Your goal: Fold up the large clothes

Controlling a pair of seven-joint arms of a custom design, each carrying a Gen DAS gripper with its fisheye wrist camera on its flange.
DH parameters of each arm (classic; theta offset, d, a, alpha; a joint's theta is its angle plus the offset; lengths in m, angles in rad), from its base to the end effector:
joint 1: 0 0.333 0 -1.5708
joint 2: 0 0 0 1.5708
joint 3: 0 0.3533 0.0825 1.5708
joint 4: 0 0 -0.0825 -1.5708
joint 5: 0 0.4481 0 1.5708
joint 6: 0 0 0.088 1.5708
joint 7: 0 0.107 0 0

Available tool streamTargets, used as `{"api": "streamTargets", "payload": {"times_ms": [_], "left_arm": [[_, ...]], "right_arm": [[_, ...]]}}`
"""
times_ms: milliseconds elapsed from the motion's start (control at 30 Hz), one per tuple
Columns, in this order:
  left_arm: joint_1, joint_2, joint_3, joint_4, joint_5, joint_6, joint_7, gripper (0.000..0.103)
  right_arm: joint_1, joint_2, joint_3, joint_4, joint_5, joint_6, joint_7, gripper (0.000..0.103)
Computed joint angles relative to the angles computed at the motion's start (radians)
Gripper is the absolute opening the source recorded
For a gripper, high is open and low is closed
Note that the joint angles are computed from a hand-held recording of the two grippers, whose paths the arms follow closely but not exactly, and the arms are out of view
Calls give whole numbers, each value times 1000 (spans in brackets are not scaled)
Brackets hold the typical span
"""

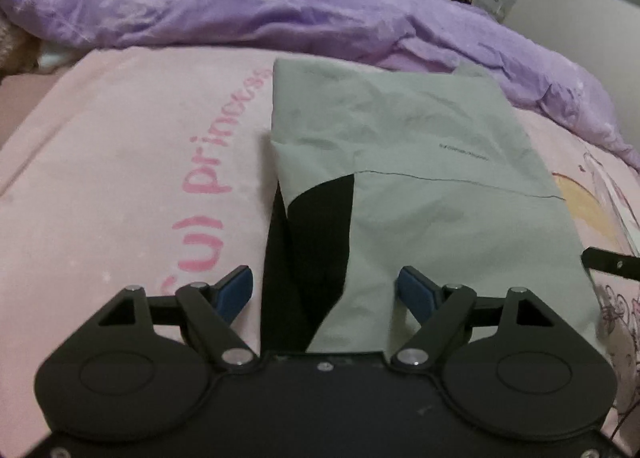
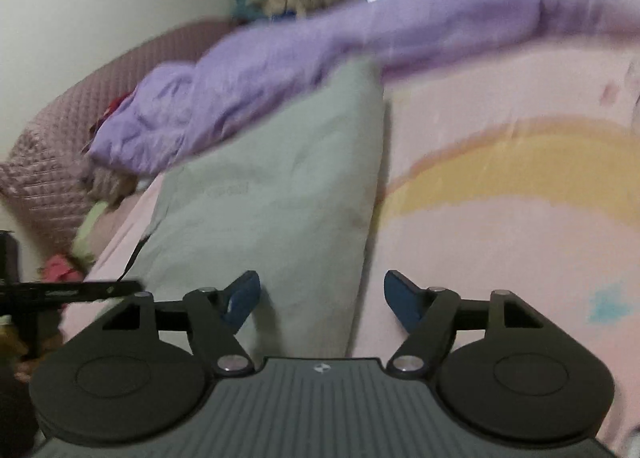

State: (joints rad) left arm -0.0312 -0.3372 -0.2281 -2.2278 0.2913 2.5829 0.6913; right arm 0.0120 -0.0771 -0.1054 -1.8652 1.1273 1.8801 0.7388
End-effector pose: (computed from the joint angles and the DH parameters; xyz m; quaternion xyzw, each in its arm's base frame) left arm 0.5275 -0.1588 0.5986 -0.7807 0.5106 -0.2875 0.2173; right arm 0.6206 0.0079 0.6193 -0.7142 0.4678 0.1286 0.5045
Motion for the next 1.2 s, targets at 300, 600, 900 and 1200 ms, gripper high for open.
{"api": "streamTargets", "payload": {"times_ms": [300,600,900,1200], "left_arm": [[-102,62,133,-20,-311,182,314,94],[-91,152,109,33,-441,287,514,103],[30,112,-2,-14,-247,349,252,81],[22,45,1,-73,-205,482,178,16]], "right_arm": [[-27,118,35,115,72,-156,8,103],[-49,215,73,206,151,-191,75,103],[-12,152,84,151,89,-45,59,65],[-13,112,59,153,134,-49,0,34]]}}
